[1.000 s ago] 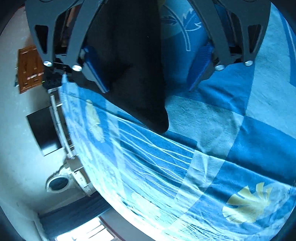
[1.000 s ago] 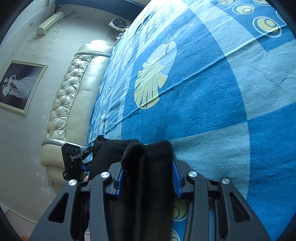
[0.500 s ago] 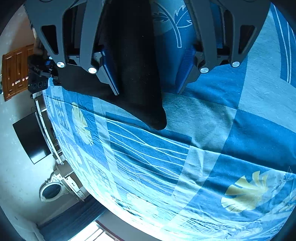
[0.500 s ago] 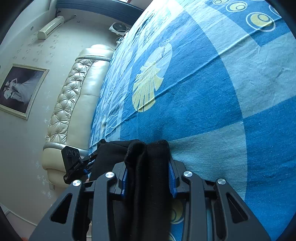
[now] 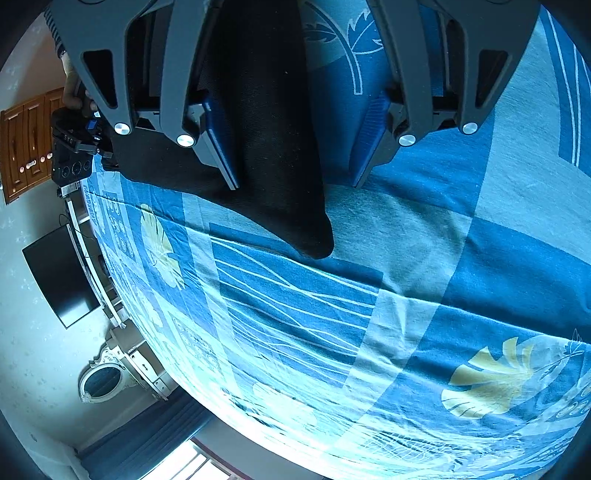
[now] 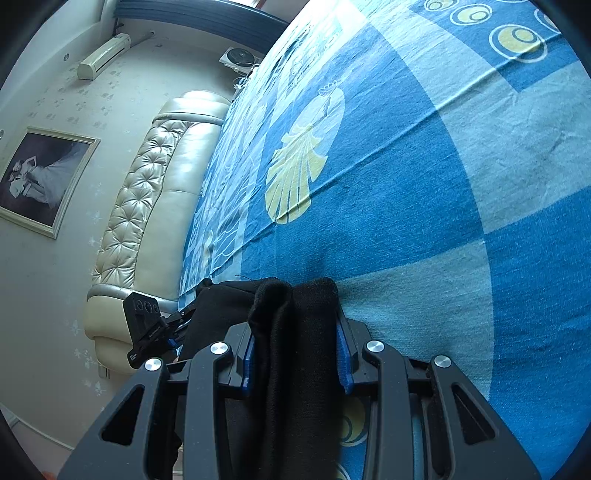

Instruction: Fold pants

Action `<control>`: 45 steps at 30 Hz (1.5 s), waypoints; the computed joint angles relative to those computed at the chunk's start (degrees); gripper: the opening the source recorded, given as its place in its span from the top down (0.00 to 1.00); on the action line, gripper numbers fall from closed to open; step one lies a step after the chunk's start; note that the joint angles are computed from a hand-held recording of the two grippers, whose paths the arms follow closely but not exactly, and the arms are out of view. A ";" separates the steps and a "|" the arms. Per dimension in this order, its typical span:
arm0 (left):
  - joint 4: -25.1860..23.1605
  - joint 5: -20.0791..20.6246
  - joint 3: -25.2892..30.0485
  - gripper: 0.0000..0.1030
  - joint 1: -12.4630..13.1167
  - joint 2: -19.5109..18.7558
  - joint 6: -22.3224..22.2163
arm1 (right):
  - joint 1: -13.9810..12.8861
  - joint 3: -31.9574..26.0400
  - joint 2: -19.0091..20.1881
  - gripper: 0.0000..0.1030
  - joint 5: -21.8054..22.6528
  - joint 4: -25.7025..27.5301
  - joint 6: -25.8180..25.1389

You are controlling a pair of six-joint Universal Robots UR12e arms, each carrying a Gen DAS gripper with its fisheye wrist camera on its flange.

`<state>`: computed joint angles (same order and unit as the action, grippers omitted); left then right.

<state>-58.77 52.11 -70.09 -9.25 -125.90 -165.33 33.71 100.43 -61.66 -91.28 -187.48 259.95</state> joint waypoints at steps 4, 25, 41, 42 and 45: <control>0.69 -0.24 -0.37 0.36 0.03 0.23 -0.30 | 0.05 0.52 0.31 0.63 -0.31 -2.97 1.01; 14.74 9.50 -18.78 0.16 2.42 13.79 -0.37 | 8.22 7.67 -1.66 0.57 -16.46 -15.34 16.61; 21.88 16.26 -31.16 0.15 1.83 24.48 0.69 | 13.46 0.78 -6.59 0.32 -21.38 20.19 18.64; 22.62 16.75 -31.60 0.14 1.63 24.76 0.70 | 13.63 -0.59 -6.58 0.29 -21.57 23.96 18.05; 24.74 18.29 -32.73 0.12 0.95 25.25 0.76 | 14.27 -5.37 -6.23 0.28 -22.25 37.32 15.85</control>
<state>-34.02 70.39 -102.83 -8.30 -100.64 -164.57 47.99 95.06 -67.89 -113.52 -150.16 275.80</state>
